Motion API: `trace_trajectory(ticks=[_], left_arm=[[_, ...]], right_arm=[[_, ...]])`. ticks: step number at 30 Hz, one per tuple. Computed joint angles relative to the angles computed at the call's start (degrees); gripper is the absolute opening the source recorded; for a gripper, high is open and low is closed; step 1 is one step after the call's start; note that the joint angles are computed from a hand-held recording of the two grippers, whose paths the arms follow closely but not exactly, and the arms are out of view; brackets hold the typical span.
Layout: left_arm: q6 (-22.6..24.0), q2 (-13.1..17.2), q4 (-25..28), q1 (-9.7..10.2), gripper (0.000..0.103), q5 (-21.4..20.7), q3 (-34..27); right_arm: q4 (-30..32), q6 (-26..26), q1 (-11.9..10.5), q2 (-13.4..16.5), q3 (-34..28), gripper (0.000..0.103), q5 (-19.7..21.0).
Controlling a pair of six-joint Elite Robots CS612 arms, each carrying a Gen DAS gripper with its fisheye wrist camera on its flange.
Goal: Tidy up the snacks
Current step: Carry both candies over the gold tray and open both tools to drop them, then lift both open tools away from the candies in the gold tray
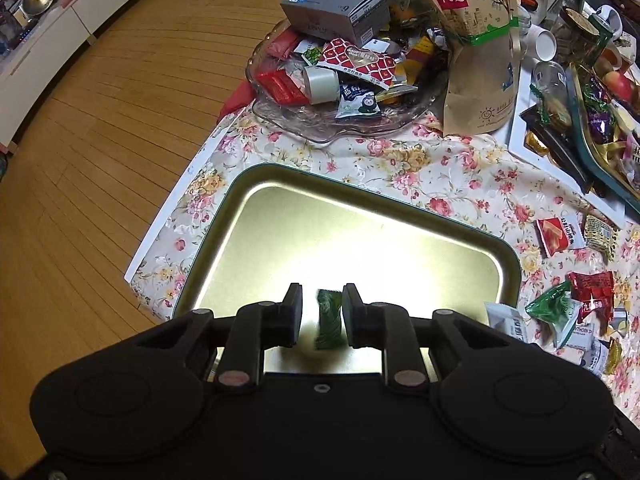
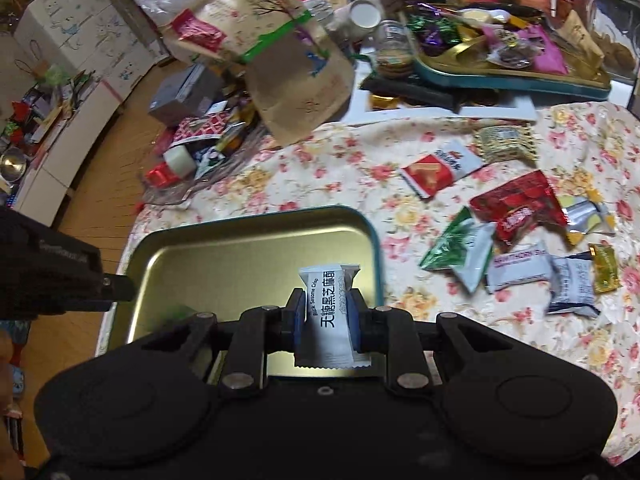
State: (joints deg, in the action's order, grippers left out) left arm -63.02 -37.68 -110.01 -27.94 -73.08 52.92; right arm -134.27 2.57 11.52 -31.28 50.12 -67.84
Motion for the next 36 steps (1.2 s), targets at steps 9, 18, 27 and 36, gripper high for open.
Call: trace_trajectory(ticks=[9, 18, 27, 36], left_arm=[[1.21, 0.68, 1.0, -0.21, 0.03, -0.19, -1.02], [3.89, 1.5, 1.77, -0.36, 0.031, -1.5, -2.19], [5.82, 2.17, 2.7, -0.42, 0.031, -2.91, -3.4], [6.74, 2.45, 2.47, -0.53, 0.031, -3.55, -3.79]], right_arm=[[-3.3, -1.25, 0.15, -0.67, 1.26, 0.033, 3.16], [0.26, 0.74, 0.38, -0.23, -0.18, 0.05, -0.68], [5.78, 0.79, 1.0, 0.97, -2.92, 0.052, -8.22], [6.99, -1.04, 1.42, 1.41, -3.58, 0.052, -15.4]])
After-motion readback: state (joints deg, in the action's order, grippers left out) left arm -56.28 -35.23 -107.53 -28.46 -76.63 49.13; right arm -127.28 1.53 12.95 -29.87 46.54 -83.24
